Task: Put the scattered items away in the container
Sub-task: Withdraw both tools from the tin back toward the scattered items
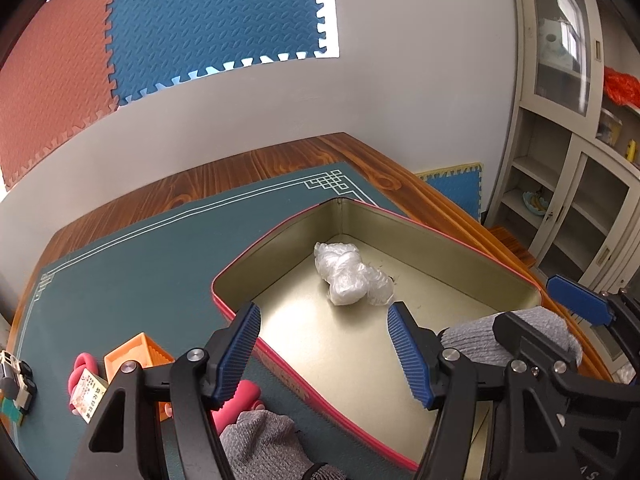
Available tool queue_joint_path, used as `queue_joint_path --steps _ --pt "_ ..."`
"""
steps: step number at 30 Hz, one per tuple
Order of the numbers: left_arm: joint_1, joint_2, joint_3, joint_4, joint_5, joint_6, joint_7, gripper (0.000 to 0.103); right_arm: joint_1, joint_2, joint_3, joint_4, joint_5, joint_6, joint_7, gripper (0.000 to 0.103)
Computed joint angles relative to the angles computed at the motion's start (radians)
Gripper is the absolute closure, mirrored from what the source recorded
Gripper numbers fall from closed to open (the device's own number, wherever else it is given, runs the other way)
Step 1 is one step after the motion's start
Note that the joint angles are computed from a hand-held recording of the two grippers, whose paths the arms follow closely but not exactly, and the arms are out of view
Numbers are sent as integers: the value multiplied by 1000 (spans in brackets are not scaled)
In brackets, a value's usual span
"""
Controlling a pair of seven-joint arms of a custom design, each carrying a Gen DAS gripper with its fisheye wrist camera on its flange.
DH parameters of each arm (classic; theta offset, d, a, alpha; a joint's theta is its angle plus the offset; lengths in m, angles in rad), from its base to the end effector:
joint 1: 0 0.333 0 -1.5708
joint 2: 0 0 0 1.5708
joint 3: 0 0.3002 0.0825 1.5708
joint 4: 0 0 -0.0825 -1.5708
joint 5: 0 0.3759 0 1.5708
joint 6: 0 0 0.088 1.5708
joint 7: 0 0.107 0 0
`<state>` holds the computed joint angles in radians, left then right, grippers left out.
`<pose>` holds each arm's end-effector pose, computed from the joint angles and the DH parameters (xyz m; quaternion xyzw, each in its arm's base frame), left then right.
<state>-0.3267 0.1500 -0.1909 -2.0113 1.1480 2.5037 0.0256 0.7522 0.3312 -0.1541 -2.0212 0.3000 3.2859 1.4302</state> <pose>0.5207 -0.3000 0.4038 -0.7030 0.5812 -0.2376 0.3340 0.5378 0.3396 0.3914 -0.7570 0.4731 -0.2144 0.3964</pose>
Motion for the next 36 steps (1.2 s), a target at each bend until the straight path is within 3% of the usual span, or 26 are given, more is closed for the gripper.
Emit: queue_joint_path --steps 8,13,16,24,30,34,36 --pt "1 -27 -7 -33 -22 -30 5 35 9 -5 -8 -7 2 -2 1 36" --pt "13 -68 -16 -82 -62 -43 10 35 -64 -26 71 -20 -1 -9 2 27" --pt "24 -110 -24 -126 -73 -43 -2 35 -58 -41 70 -37 -3 12 2 26" --pt "61 -245 -58 -268 -103 -31 -43 30 63 -69 -36 -71 80 28 -22 26" --pt "87 -340 -84 -360 -127 -15 -54 30 79 -107 -41 -103 87 16 6 26" --pt "107 -401 -91 -427 -158 13 -58 30 166 -128 -97 -123 86 23 -10 26" --pt "118 -435 -96 -463 -176 23 -62 30 244 -134 -160 -132 98 28 -27 26"
